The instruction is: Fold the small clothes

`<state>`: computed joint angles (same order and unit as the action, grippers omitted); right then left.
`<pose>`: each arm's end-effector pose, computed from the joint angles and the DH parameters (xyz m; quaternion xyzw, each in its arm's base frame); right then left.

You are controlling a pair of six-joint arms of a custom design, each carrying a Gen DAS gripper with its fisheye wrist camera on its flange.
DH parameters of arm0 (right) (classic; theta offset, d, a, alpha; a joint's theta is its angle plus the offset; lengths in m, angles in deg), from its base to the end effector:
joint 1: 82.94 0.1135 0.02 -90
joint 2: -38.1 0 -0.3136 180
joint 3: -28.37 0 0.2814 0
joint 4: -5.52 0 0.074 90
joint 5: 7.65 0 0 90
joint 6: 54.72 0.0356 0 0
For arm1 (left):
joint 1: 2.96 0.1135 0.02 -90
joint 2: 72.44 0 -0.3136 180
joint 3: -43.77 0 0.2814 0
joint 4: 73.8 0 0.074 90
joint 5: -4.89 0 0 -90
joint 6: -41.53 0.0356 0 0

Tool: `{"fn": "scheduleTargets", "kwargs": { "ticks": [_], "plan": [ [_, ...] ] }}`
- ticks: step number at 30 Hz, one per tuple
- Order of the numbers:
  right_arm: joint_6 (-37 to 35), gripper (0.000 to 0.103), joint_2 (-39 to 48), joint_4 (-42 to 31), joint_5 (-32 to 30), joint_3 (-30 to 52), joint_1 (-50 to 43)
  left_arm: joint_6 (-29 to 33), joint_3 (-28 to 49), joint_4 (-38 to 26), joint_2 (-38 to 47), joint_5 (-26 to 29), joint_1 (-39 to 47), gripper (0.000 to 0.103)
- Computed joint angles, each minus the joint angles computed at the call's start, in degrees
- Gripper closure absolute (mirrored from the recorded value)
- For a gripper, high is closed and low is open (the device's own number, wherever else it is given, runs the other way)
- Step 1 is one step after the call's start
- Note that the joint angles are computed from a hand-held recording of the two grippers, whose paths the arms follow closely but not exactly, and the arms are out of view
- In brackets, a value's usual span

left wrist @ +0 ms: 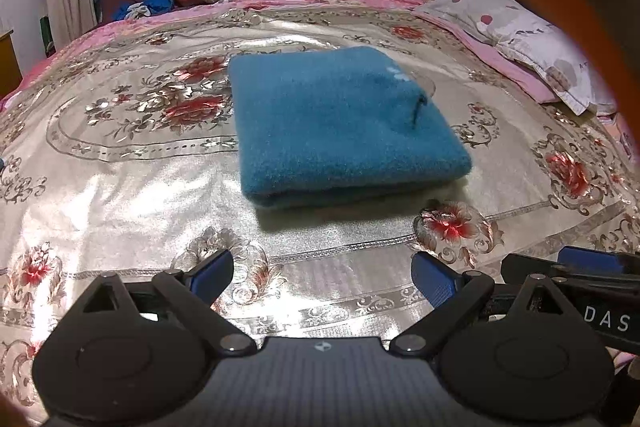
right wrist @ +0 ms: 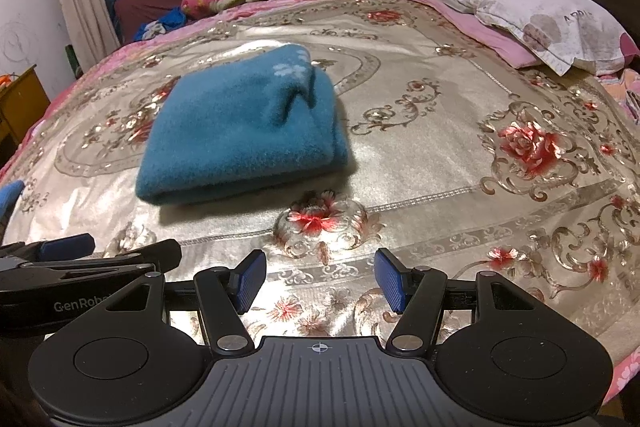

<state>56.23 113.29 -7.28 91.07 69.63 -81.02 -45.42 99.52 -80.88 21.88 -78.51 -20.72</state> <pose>0.2482 0.0029 0.1801 0.1809 0.9095 0.0036 0.3743 0.3226 -0.1076 0.1726 0.1883 0.9054 -0.1011 0.3669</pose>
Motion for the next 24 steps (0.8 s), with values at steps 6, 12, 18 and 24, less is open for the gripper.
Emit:
{"fn": "scheduleTargets", "kwargs": {
  "ticks": [6,12,18,24],
  "plan": [
    [-0.2,0.043,0.2,0.1,-0.4,-0.1,-0.7,-0.1,0.1,-0.3,0.0,0.0,-0.1,0.002],
    [-0.4,0.043,0.3,0.0,-0.6,-0.1,-0.9,-0.3,0.3,-0.5,0.2,-0.3,-0.1,0.003],
    [-0.5,0.043,0.7,-0.3,-0.5,0.2,-0.8,-0.6,0.3,-0.6,0.5,-0.6,-0.3,0.003],
    [-0.5,0.043,1.2,-0.4,-0.5,0.4,-0.9,-0.7,0.6,-1.1,0.8,-0.7,-0.3,0.003]
  ]
}}
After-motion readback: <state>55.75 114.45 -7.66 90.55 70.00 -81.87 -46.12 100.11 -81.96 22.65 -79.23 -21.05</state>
